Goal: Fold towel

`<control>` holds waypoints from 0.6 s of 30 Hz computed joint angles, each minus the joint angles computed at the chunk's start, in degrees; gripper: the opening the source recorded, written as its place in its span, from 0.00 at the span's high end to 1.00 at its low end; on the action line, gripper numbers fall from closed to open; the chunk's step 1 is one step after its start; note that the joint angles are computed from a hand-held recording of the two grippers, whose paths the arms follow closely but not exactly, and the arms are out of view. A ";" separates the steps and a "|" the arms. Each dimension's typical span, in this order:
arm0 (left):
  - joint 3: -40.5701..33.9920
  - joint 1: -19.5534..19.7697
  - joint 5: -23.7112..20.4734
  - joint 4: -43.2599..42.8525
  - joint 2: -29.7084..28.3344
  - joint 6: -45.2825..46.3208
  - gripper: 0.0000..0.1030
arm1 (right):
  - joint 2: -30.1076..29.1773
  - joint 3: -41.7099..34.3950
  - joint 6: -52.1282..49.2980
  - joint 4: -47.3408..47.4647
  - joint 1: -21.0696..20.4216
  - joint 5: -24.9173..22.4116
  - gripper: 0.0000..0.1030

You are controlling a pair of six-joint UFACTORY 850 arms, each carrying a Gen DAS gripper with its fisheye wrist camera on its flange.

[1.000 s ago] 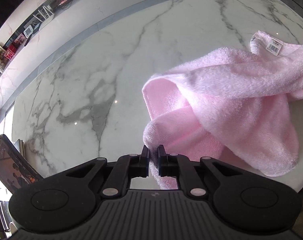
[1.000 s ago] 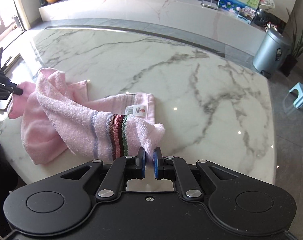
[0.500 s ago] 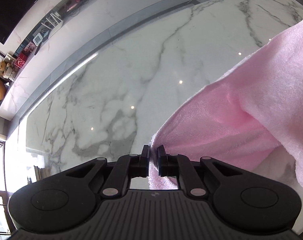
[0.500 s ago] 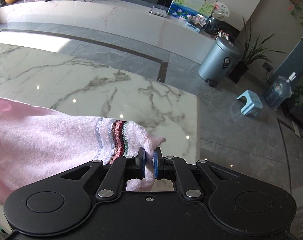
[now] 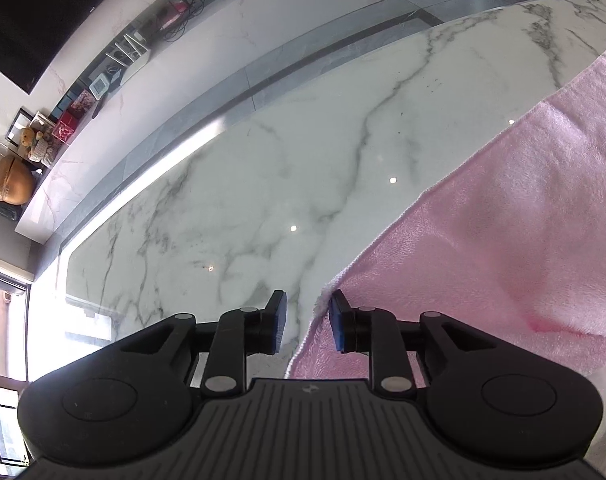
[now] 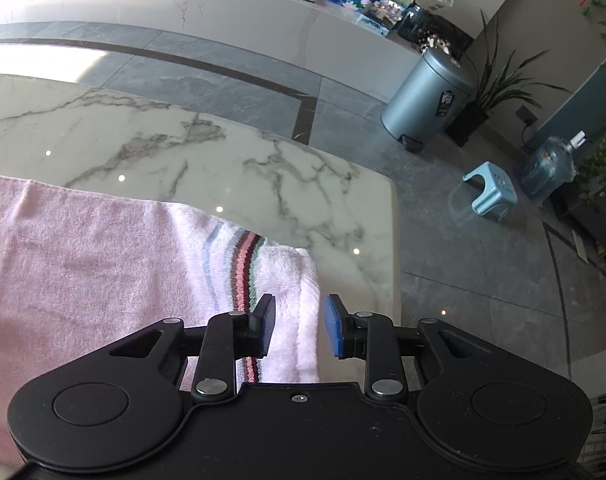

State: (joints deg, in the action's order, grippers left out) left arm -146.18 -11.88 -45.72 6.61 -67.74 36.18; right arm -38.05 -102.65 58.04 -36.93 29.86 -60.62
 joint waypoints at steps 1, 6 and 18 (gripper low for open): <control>1.81 0.18 0.84 -1.15 1.15 0.42 0.74 | 0.41 0.60 -0.41 0.89 0.22 1.41 0.70; 15.15 0.62 7.35 -7.28 9.36 5.99 0.61 | 1.74 2.67 -3.25 4.06 1.90 6.74 0.68; 35.88 1.39 6.45 -16.69 21.33 24.45 0.61 | 3.04 8.32 -14.57 17.88 8.78 19.67 0.58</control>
State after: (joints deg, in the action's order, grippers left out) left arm -110.31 -10.49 -39.27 -10.08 -46.41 60.63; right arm -35.01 -94.33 43.47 -19.05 38.64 -40.94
